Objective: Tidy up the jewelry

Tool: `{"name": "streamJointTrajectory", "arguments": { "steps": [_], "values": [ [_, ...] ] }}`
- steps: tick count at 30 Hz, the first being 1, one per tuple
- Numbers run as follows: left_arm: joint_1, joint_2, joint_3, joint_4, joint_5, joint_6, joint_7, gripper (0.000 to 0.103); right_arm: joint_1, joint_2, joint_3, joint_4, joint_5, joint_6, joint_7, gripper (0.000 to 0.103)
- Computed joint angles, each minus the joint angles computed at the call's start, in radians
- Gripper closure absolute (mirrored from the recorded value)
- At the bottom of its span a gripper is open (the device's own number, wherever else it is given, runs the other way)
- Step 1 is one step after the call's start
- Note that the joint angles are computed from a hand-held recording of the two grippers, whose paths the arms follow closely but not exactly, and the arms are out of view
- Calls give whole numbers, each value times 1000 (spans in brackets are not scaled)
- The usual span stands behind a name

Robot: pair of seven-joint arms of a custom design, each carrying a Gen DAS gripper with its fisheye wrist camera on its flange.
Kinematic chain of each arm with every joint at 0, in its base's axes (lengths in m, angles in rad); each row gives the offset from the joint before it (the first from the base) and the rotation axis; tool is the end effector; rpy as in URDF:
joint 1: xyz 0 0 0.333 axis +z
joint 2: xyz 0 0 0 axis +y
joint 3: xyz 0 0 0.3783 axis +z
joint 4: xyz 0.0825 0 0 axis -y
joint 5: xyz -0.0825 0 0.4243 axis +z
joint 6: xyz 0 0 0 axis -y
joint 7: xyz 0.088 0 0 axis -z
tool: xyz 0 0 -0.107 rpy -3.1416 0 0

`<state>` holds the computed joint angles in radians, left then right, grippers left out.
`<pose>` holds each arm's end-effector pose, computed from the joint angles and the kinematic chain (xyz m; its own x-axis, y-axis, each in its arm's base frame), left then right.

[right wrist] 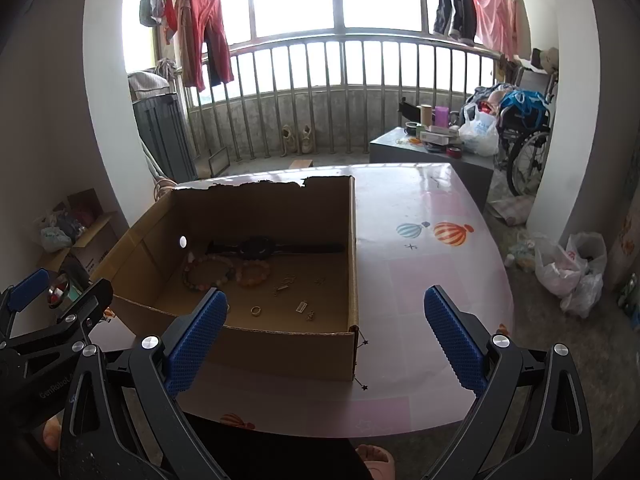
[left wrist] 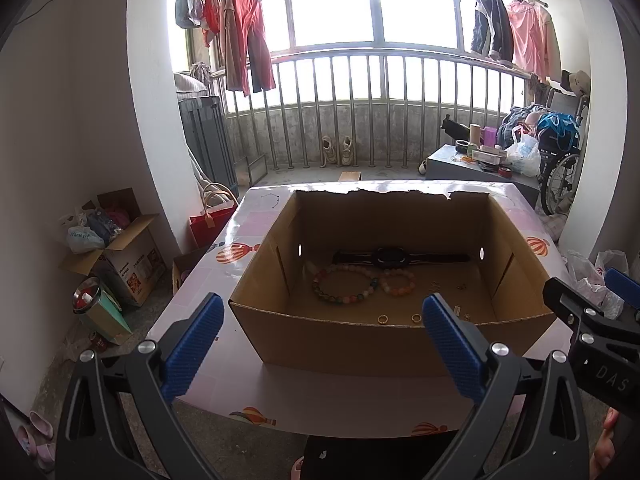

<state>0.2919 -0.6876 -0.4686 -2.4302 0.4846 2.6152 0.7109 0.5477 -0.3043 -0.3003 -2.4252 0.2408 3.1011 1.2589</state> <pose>0.4028 -0.1368 0.6436 0.3590 -0.9301 -0.0777 -0.5236 -0.1318 -0.8417 0.5033 0.0916 0.5694 0.3037 -0.9521 -0.0354 -0.5460 -0.1435 -0.8254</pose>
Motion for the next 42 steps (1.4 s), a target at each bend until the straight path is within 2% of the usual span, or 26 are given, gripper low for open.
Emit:
{"name": "streamJointTrajectory", "arguments": {
  "steps": [31, 36, 42],
  "values": [
    [-15, 9, 8, -2, 1, 8, -1, 5, -2, 0, 3, 1, 10, -2, -8, 8],
    [2, 9, -6, -1, 19, 1, -9, 5, -6, 0, 7, 1, 7, -1, -5, 8],
    [-1, -5, 4, -8, 16, 13, -3, 5, 26, -2, -23, 2, 34, -6, -27, 8]
  ]
}}
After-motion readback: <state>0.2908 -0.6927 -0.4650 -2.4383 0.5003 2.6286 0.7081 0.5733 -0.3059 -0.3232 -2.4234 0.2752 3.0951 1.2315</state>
